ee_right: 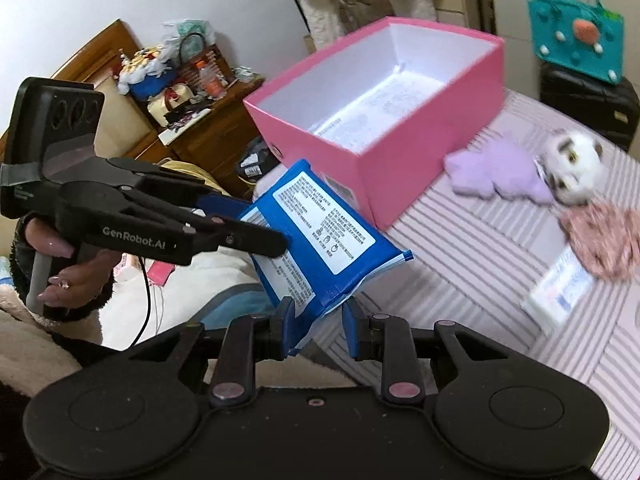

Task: Organize soft objects
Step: 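Carry both blue wipes packs into the pink box and open both grippers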

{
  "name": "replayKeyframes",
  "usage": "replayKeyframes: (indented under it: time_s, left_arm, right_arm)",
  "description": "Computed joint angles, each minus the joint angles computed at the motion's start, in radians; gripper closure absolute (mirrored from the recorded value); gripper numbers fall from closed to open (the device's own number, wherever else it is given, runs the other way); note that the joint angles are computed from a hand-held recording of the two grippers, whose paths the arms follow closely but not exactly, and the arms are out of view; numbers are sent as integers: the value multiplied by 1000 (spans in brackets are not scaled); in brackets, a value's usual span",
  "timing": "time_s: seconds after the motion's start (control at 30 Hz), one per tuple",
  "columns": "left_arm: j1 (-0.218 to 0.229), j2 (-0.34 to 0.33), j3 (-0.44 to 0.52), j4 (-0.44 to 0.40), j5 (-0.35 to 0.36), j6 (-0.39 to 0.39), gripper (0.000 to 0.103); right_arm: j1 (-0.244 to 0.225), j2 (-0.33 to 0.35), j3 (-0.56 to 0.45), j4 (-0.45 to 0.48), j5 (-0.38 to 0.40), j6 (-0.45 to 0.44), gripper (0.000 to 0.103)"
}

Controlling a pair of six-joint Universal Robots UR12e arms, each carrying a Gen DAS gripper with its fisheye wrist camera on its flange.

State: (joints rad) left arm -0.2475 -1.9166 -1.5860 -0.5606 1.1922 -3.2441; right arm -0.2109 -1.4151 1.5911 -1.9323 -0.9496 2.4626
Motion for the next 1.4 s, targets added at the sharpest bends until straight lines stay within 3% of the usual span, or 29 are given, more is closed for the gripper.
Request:
replayKeyframes:
  time_s: [0.2, 0.3, 0.5, 0.67, 0.83, 1.1, 1.3, 1.4]
  left_arm:
    - [16, 15, 3, 39, 37, 41, 61]
    - [25, 8, 17, 77, 54, 56, 60]
    - [40, -57, 89, 156, 89, 14, 61]
    - [41, -129, 181, 192, 145, -25, 61]
    - [39, -204, 288, 155, 213, -58, 61]
    - [33, -320, 462, -4, 320, -70, 61]
    - [13, -367, 544, -83, 409, -34, 57]
    - [-3, -378, 555, -38, 500, 3, 56]
  right_arm:
    - [31, 22, -38, -43, 1, 1, 71]
    - [45, 36, -51, -132, 0, 16, 71]
    - [66, 114, -102, -309, -5, 106, 71]
    - [81, 200, -197, -374, -11, 147, 72]
    - [106, 306, -335, -317, -48, 134, 73]
    - [134, 436, -492, -208, -112, 150, 73]
    - [150, 464, -512, -236, -167, 160, 71]
    - [158, 453, -490, -277, -206, 163, 71]
